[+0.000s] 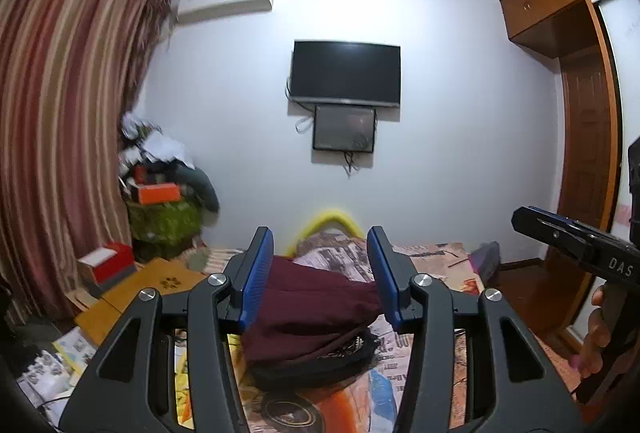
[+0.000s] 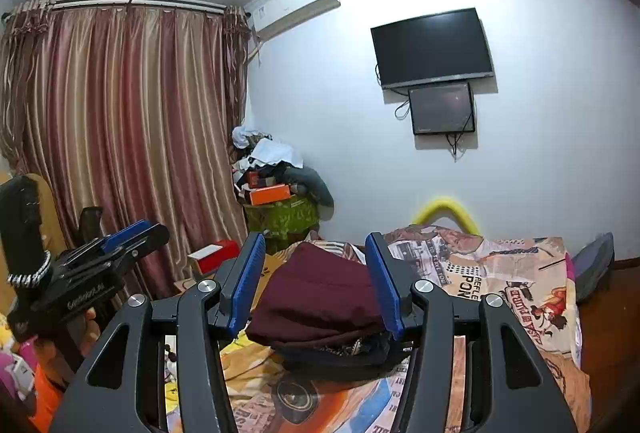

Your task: Fold large clothes

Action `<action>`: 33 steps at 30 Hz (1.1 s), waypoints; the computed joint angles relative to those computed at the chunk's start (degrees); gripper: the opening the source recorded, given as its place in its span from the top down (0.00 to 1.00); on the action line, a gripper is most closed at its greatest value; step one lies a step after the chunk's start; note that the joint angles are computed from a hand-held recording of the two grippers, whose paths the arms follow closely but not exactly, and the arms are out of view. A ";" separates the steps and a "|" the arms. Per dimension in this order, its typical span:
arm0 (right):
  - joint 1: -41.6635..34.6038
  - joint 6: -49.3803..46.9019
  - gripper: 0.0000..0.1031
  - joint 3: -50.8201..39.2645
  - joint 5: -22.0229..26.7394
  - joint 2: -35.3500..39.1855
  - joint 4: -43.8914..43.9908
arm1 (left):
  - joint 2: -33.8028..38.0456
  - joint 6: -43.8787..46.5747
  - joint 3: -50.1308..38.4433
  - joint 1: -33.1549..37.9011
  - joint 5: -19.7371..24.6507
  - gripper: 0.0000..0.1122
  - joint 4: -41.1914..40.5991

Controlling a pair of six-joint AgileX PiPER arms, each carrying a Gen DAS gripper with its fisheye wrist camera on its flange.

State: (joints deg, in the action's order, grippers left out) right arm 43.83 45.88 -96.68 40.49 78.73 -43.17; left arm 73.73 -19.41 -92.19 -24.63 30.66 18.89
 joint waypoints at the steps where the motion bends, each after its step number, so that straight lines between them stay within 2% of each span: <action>1: 1.18 2.29 0.53 1.17 0.60 -0.55 -2.80 | -1.23 -3.38 1.62 -1.72 -0.03 0.57 4.23; 3: 3.02 6.25 0.53 3.25 1.52 -1.42 -7.42 | -3.49 -9.24 4.52 -5.24 0.69 0.57 11.67; 4: 3.88 7.83 0.48 4.11 2.10 -1.72 -9.20 | -3.97 -11.66 5.24 -6.74 1.47 0.50 14.81; 5: 4.37 8.54 0.43 4.53 2.63 -1.97 -10.06 | -4.42 -14.92 6.11 -8.44 2.33 0.40 18.77; 6: 5.27 9.92 0.34 5.32 3.47 -2.44 -11.74 | -4.99 -18.58 7.17 -10.22 3.14 0.35 22.94; 8: 7.33 13.07 0.28 6.11 6.22 -2.57 -16.17 | -6.22 -24.26 9.34 -13.17 4.52 0.23 29.24; 13: 9.42 16.99 0.05 7.37 9.96 -3.37 -19.94 | -7.66 -30.44 11.71 -16.39 7.49 0.12 34.34; 15: 10.58 19.08 0.00 8.35 11.01 -3.98 -21.90 | -8.53 -33.60 13.16 -18.34 9.04 0.11 37.37; 25: 11.16 20.00 0.00 9.89 12.21 -4.52 -21.88 | -9.11 -37.62 14.80 -20.17 11.12 0.10 39.94; 33: 12.02 19.26 0.00 9.64 13.77 -3.90 -22.19 | -8.54 -38.71 15.23 -19.80 10.44 0.09 39.83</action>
State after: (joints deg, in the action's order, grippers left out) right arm 55.86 65.14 -87.03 54.26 74.83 -65.36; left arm 65.19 -58.12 -76.96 -44.43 41.09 58.71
